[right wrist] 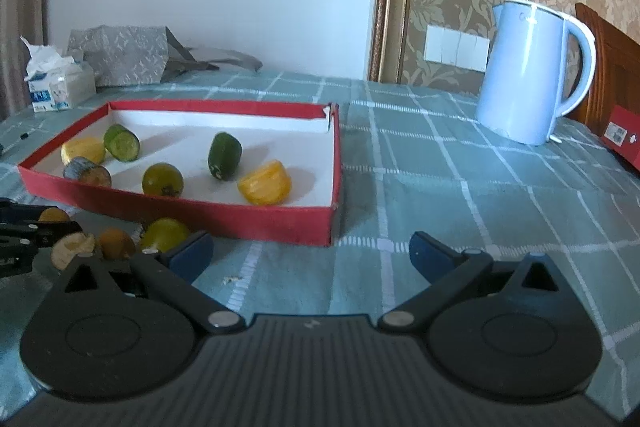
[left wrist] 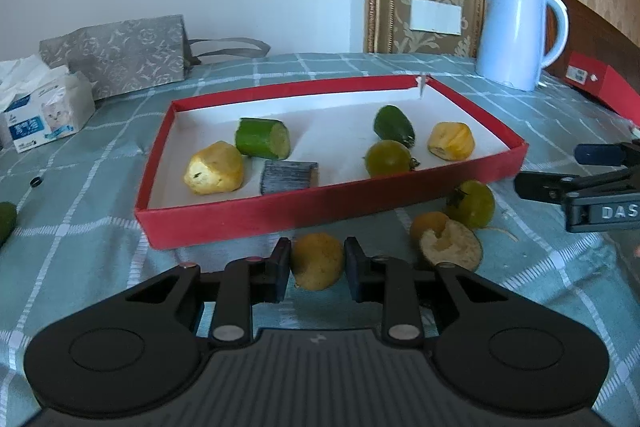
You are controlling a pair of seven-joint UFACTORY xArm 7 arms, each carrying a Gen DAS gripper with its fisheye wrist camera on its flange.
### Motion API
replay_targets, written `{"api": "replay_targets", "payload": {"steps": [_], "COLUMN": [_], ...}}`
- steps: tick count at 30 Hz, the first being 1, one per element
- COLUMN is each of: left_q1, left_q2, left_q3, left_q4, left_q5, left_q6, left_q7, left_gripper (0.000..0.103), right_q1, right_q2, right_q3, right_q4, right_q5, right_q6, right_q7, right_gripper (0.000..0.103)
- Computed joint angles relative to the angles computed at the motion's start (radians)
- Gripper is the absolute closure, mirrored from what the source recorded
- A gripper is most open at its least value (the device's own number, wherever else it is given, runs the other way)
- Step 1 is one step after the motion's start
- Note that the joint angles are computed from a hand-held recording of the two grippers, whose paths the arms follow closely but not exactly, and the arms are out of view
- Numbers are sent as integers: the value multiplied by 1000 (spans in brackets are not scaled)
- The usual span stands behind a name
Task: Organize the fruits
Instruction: 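Grasp the small brown round fruit on the table with the left gripper, then lift the brown fruit with the left gripper while the right gripper grasps the eggplant chunk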
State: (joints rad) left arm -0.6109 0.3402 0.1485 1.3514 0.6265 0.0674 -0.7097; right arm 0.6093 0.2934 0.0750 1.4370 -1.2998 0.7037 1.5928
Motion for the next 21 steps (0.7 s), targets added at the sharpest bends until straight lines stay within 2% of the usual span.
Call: {"api": "replay_targets", "payload": {"steps": [4,8,11,13,21], "left_q1": [-4,-25,-15,-23,-4], "left_q2": [-8,-15,-17,-18,-25], "left_q3": [18,56,47,58,54], "left_q4": [-10,-16,-17,-16,-24], "left_q5": [-6,27,29,43,44], "left_q6": [-8,-19,-21,-19,-30], "left_q7": [-33,-90,-97,-116,-165], "left_gripper": [76,76,76,76,76], "right_q1": [-2,-9,-16,-15,14], "right_q2": [-25,-54,-63,-54,18], "right_q3": [-1,13,34,51,55], "right_q4": [-30,-69,-80,-70,11], "right_q5": [-63,-185,-261,-257,-107], "right_q6": [-47,-116,-149,-150,-238], "right_q7": [54,138,159,104,-135], "right_gripper": [0,0,3,12,23]}}
